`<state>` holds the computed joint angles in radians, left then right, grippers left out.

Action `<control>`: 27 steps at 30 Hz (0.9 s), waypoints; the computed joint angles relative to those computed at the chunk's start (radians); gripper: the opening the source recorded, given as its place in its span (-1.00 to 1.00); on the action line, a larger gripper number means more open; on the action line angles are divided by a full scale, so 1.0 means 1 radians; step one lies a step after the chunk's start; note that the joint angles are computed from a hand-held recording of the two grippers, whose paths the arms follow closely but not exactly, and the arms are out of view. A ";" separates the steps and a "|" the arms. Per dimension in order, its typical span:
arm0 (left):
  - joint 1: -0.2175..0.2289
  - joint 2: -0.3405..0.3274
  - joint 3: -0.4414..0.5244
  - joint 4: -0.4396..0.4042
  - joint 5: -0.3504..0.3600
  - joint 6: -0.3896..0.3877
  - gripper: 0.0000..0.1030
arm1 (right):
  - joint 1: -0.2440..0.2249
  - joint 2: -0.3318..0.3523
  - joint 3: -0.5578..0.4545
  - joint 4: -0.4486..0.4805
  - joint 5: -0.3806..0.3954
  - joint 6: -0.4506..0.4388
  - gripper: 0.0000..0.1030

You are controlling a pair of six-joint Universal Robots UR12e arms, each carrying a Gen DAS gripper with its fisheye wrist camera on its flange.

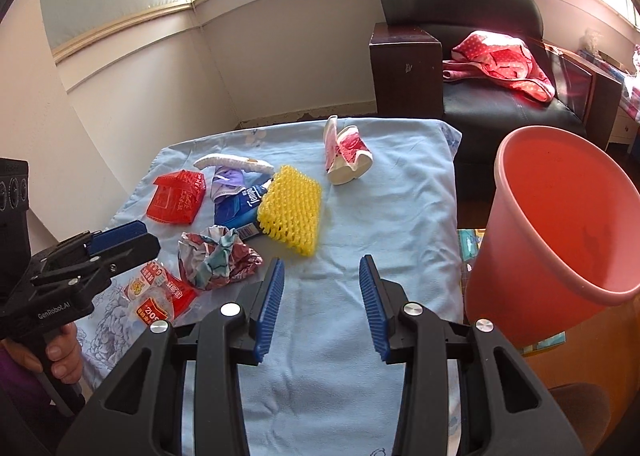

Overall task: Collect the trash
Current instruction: 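Grasp the yellow foam net with the right gripper while the left grasps the crumpled wrapper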

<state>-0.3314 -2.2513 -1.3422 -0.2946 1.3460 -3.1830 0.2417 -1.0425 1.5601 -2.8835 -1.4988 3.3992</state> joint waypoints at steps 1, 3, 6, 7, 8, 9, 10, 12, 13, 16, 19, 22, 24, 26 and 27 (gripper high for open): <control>-0.001 -0.006 0.010 -0.013 0.002 0.004 -0.04 | 0.001 0.002 -0.003 0.008 0.002 -0.002 -0.22; -0.005 -0.021 0.034 -0.042 0.008 0.005 -0.04 | 0.002 0.004 -0.009 0.021 0.006 -0.003 -0.22; -0.002 -0.042 0.061 -0.071 -0.004 -0.009 -0.04 | 0.004 0.008 -0.016 0.032 0.004 -0.007 -0.22; 0.000 -0.047 0.068 -0.081 -0.011 -0.016 -0.04 | 0.005 0.009 -0.019 0.035 0.003 -0.008 -0.22; 0.003 -0.052 0.076 -0.093 -0.019 -0.024 -0.04 | 0.005 0.011 -0.022 0.038 0.003 -0.010 -0.22; 0.005 -0.056 0.082 -0.104 -0.029 -0.029 -0.05 | 0.006 0.013 -0.026 0.040 0.003 -0.011 -0.22; 0.008 -0.060 0.086 -0.113 -0.038 -0.031 -0.07 | 0.007 0.016 -0.031 0.044 0.002 -0.014 -0.22; 0.012 -0.065 0.095 -0.142 -0.060 -0.034 -0.24 | 0.008 0.023 -0.046 0.056 0.003 -0.020 -0.22; 0.016 -0.066 0.095 -0.146 -0.079 -0.035 -0.47 | 0.010 0.027 -0.053 0.060 0.003 -0.023 -0.22; 0.020 -0.062 0.082 -0.124 -0.092 -0.034 -0.55 | 0.014 0.042 -0.080 0.072 0.004 -0.039 -0.22; 0.024 -0.050 0.063 -0.089 -0.087 -0.046 -0.56 | 0.018 0.058 -0.108 0.080 0.006 -0.052 -0.22; 0.032 -0.038 0.042 -0.053 -0.093 -0.073 -0.56 | 0.023 0.075 -0.134 0.085 0.008 -0.053 -0.22; 0.036 -0.030 0.030 -0.029 -0.087 -0.087 -0.56 | 0.025 0.087 -0.152 0.090 0.017 -0.052 -0.22; 0.038 -0.026 0.024 -0.018 -0.082 -0.101 -0.56 | 0.029 0.099 -0.168 0.094 0.016 -0.055 -0.22; 0.040 -0.023 0.020 -0.014 -0.082 -0.107 -0.56 | 0.031 0.104 -0.175 0.095 0.010 -0.059 -0.22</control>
<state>-0.2912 -2.2742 -1.3218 -0.3089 1.2640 -3.2897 0.2730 -0.9383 1.3853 -2.7885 -1.4889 3.3401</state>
